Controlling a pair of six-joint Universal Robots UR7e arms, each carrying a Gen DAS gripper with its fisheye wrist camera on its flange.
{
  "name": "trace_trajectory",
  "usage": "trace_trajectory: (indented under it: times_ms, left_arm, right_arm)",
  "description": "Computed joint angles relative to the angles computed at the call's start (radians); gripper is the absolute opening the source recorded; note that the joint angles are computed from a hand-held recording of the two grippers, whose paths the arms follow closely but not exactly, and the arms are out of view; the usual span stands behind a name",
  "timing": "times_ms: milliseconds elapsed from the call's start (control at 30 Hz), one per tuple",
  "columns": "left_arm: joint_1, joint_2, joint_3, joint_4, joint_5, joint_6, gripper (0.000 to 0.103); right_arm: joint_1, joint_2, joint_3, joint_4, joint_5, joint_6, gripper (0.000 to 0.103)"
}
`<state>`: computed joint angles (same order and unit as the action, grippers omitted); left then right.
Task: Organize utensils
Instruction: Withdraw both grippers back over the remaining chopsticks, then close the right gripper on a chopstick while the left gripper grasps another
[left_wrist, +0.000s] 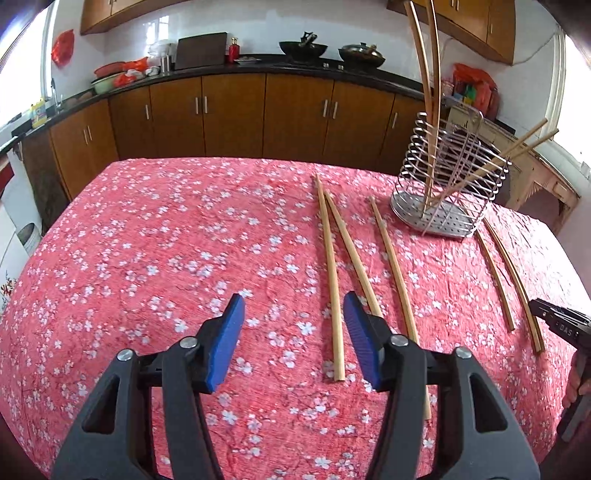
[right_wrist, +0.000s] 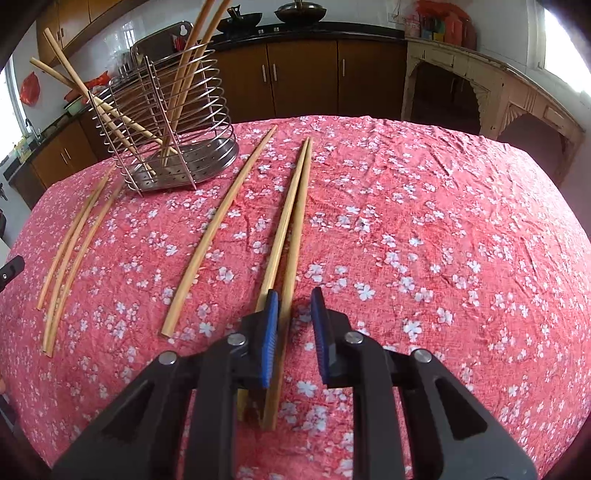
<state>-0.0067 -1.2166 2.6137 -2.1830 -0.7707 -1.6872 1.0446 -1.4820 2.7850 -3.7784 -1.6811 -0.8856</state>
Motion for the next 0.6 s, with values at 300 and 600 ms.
trace_trajectory:
  times_ms: [300, 600]
  left_arm:
    - [0.038, 0.064, 0.005, -0.151, -0.022, 0.092, 0.044]
    - [0.089, 0.156, -0.035, -0.228, -0.023, 0.184, 0.044]
  right_arm:
    - [-0.055, -0.029, -0.051, 0.004, 0.008, 0.135, 0.008]
    - [-0.037, 0.059, -0.045, -0.137, -0.022, 0.054, 0.008]
